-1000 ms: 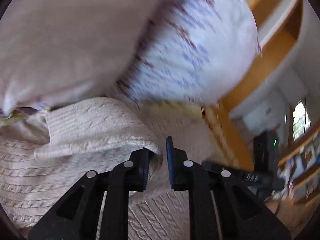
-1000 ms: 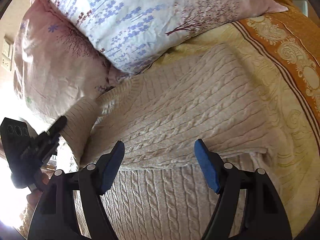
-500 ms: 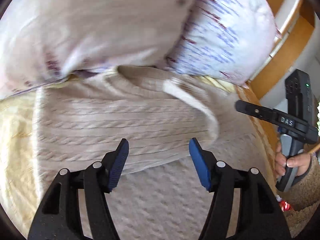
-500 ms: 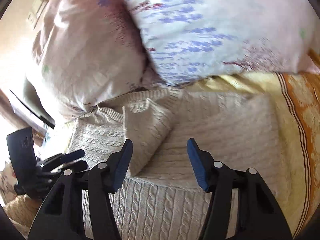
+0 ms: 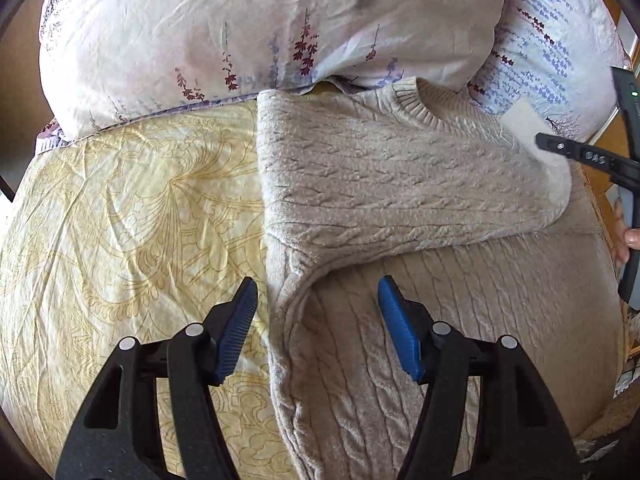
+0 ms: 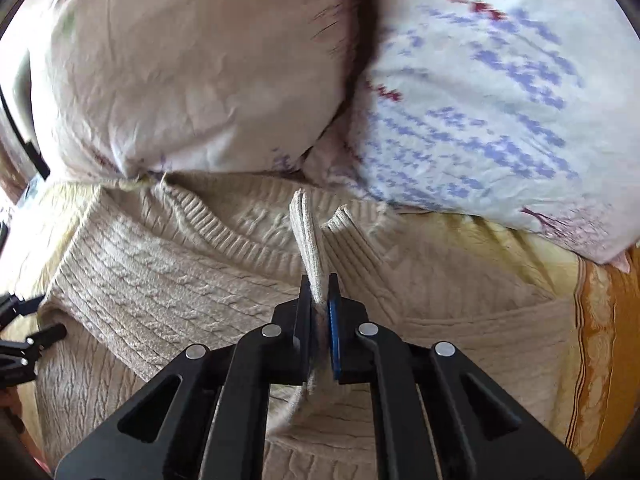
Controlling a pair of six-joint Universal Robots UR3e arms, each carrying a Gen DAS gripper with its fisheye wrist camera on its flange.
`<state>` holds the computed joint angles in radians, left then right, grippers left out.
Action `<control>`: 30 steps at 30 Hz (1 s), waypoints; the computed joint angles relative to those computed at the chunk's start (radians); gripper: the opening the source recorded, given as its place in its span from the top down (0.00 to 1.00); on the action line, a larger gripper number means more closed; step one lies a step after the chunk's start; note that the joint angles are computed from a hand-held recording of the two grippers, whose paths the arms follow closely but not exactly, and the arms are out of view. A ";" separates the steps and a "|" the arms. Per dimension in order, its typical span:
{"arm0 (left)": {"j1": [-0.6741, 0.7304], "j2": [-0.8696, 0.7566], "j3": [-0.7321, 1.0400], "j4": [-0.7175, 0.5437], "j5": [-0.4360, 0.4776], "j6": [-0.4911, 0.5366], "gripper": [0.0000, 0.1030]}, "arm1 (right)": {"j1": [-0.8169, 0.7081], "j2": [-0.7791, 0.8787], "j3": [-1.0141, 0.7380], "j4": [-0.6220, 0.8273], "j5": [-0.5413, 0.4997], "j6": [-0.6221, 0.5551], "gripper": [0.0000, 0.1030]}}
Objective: Fold small clothes
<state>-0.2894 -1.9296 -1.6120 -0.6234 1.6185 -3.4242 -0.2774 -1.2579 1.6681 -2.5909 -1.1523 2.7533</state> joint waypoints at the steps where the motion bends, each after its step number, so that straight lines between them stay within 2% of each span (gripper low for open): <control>1: -0.001 -0.006 0.004 -0.003 0.003 -0.003 0.39 | -0.059 -0.047 0.057 -0.020 0.051 0.023 0.93; 3: -0.008 -0.027 0.029 -0.005 0.013 -0.012 0.39 | -0.184 -0.125 0.159 -0.020 0.132 0.061 0.93; 5: -0.008 -0.038 0.042 -0.006 0.018 -0.018 0.39 | -0.286 -0.157 0.213 0.071 0.180 0.063 0.93; 8: -0.007 -0.058 0.063 -0.003 0.015 -0.028 0.39 | -0.354 -0.130 0.214 0.215 0.176 0.053 0.92; 9: -0.005 -0.057 0.062 -0.004 0.015 -0.029 0.39 | -0.389 -0.129 0.224 0.264 0.213 0.045 0.86; 11: -0.002 -0.057 0.066 -0.008 0.013 -0.034 0.39 | -0.439 -0.140 0.242 0.311 0.276 0.039 0.82; 13: 0.002 -0.056 0.063 -0.004 0.014 -0.048 0.39 | -0.459 -0.154 0.249 0.304 0.296 0.046 0.71; 14: 0.004 -0.056 0.062 0.001 0.015 -0.058 0.39 | -0.467 -0.163 0.254 0.297 0.296 0.050 0.60; 15: 0.007 -0.055 0.059 0.005 0.014 -0.068 0.39 | -0.472 -0.164 0.254 0.288 0.296 0.060 0.58; 17: 0.016 -0.043 0.044 0.013 0.016 -0.090 0.37 | -0.473 -0.141 0.231 0.277 0.303 0.096 0.58; 19: 0.024 -0.033 0.023 0.034 0.018 -0.114 0.37 | -0.477 -0.128 0.219 0.283 0.292 0.087 0.76; 20: 0.026 -0.029 0.015 0.040 0.023 -0.128 0.36 | -0.474 -0.120 0.205 0.299 0.286 0.069 0.90; 24: 0.047 0.005 -0.044 0.083 0.036 -0.199 0.36 | -0.468 -0.154 0.255 0.258 0.306 0.033 0.92; 26: 0.052 0.017 -0.069 0.102 0.047 -0.220 0.36 | -0.443 -0.156 0.260 0.231 0.262 0.041 0.92; 30: 0.023 -0.010 -0.031 0.073 0.101 -0.196 0.33 | -0.397 -0.150 0.292 0.123 0.176 0.048 0.92</control>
